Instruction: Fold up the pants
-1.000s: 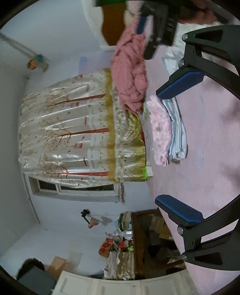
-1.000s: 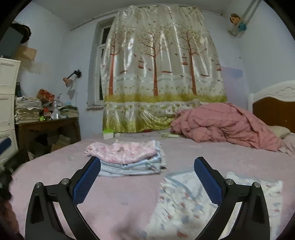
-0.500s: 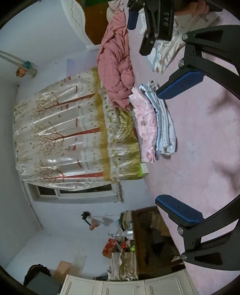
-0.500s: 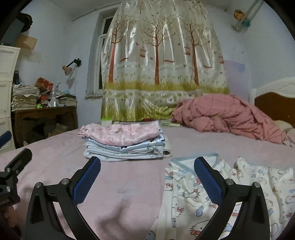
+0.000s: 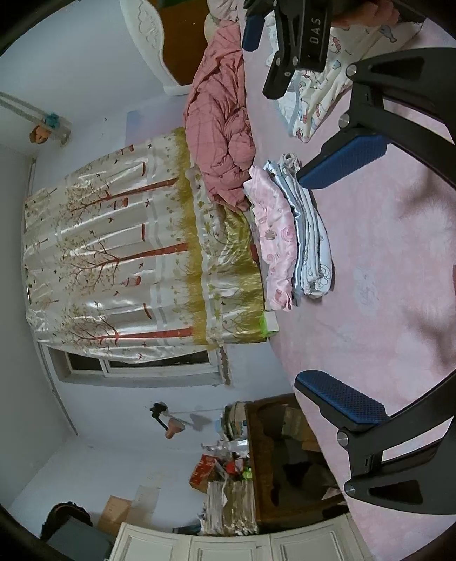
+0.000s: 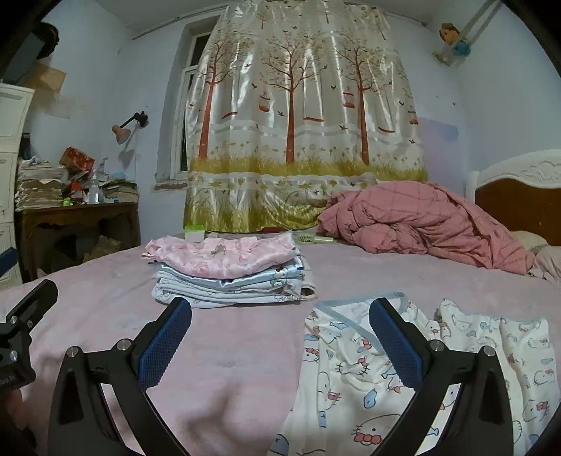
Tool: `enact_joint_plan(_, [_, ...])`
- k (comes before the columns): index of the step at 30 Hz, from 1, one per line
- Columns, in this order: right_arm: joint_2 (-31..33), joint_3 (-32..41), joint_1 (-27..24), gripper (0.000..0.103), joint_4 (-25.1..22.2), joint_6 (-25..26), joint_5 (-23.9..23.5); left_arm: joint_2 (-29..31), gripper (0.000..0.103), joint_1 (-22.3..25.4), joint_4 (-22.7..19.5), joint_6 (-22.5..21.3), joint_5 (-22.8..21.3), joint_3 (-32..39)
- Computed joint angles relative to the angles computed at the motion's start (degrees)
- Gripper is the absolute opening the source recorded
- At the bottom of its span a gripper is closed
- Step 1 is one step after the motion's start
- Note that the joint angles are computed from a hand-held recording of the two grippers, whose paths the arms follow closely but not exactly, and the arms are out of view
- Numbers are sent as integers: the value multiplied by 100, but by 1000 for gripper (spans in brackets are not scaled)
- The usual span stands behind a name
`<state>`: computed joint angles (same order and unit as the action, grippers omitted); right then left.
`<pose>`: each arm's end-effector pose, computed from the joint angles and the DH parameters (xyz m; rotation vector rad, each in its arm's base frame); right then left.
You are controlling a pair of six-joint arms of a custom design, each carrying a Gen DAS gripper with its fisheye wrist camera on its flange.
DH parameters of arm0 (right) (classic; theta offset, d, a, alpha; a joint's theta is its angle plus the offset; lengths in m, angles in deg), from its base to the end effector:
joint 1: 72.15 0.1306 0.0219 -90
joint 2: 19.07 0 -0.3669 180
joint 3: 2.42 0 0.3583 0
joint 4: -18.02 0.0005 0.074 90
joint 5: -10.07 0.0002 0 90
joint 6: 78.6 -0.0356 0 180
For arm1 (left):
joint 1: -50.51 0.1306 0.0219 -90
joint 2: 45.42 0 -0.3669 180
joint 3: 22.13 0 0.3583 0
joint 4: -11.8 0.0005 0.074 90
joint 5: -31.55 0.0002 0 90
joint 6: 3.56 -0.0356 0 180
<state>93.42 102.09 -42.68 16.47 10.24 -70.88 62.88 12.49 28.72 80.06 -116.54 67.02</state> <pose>0.5469 0.3020 0.4016 -0.3122 1.7136 0.2557 0.4660 -0.3266 0.3576 -0.1652 1.5961 0.3851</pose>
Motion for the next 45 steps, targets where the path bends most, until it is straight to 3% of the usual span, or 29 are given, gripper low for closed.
enact_joint_plan(8, [20, 17, -11, 102, -20, 98, 2, 5, 103, -4, 252, -131, -177, -71])
enact_joint_plan(22, [68, 67, -21, 102, -76, 129, 0, 2, 103, 42, -259, 254, -251, 28])
enact_joint_plan(45, [66, 94, -8, 102, -113, 132, 11, -4, 103, 50, -304, 242, -243, 43])
